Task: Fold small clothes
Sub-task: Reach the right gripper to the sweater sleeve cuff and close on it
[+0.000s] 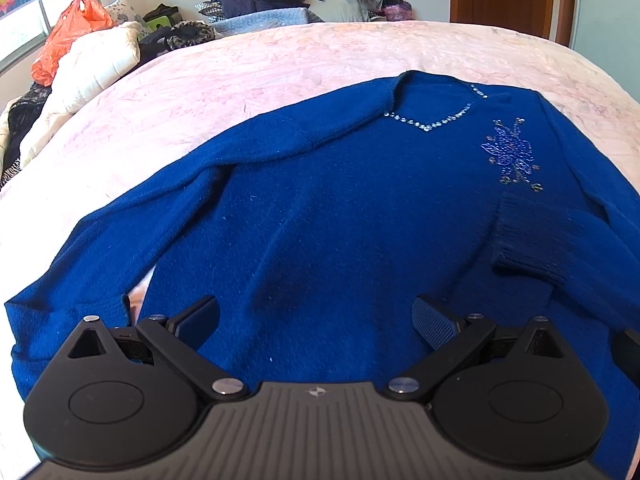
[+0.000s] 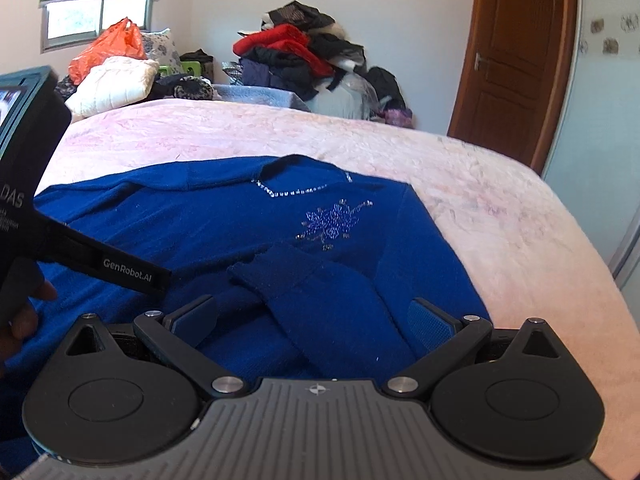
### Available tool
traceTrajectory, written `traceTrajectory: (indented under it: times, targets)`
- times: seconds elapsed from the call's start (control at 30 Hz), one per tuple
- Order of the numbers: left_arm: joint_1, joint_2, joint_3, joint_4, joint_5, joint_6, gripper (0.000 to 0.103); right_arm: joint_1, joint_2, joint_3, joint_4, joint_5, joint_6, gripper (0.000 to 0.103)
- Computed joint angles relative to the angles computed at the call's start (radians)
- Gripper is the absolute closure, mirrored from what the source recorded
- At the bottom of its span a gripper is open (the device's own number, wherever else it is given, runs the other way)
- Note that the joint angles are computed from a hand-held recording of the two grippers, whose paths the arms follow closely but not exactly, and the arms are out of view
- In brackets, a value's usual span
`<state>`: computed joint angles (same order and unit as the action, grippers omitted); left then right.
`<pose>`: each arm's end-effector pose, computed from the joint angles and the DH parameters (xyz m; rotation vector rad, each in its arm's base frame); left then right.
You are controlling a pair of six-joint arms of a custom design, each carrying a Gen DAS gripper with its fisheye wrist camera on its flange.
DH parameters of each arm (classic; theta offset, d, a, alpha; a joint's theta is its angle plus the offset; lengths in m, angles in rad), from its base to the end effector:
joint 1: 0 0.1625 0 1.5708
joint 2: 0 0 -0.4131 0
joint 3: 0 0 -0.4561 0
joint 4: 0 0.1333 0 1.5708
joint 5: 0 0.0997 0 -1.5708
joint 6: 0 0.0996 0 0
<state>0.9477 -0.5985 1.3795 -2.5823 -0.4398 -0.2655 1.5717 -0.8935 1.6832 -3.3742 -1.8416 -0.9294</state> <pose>-0.2691 -0.7573 0.0556 0.2200 2.0782 -0.7864 0.1073 -0.7141 0.1944 0.8670 -2.1113 0.9911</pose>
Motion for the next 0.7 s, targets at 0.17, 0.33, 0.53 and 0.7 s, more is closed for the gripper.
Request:
traceTrajectory:
  times: [0.17, 0.33, 0.53, 0.7]
  targets:
    - [0.016, 0.012, -0.035, 0.025, 0.001, 0.015, 0.000, -0.004, 0.021, -0.036, 0.040, 0.011, -0.017, 0.001]
    - [0.043, 0.030, -0.093, 0.002, -0.003, 0.056, 0.000, 0.003, 0.087, -0.102, 0.050, -0.011, -0.075, 0.005]
    - [0.093, 0.101, -0.240, -0.030, -0.052, 0.192, 0.000, 0.007, 0.187, -0.215, 0.057, -0.060, -0.163, 0.017]
    - [0.130, 0.207, -0.401, -0.114, -0.069, 0.334, 0.000, -0.003, 0.205, -0.245, 0.081, -0.054, -0.159, 0.030]
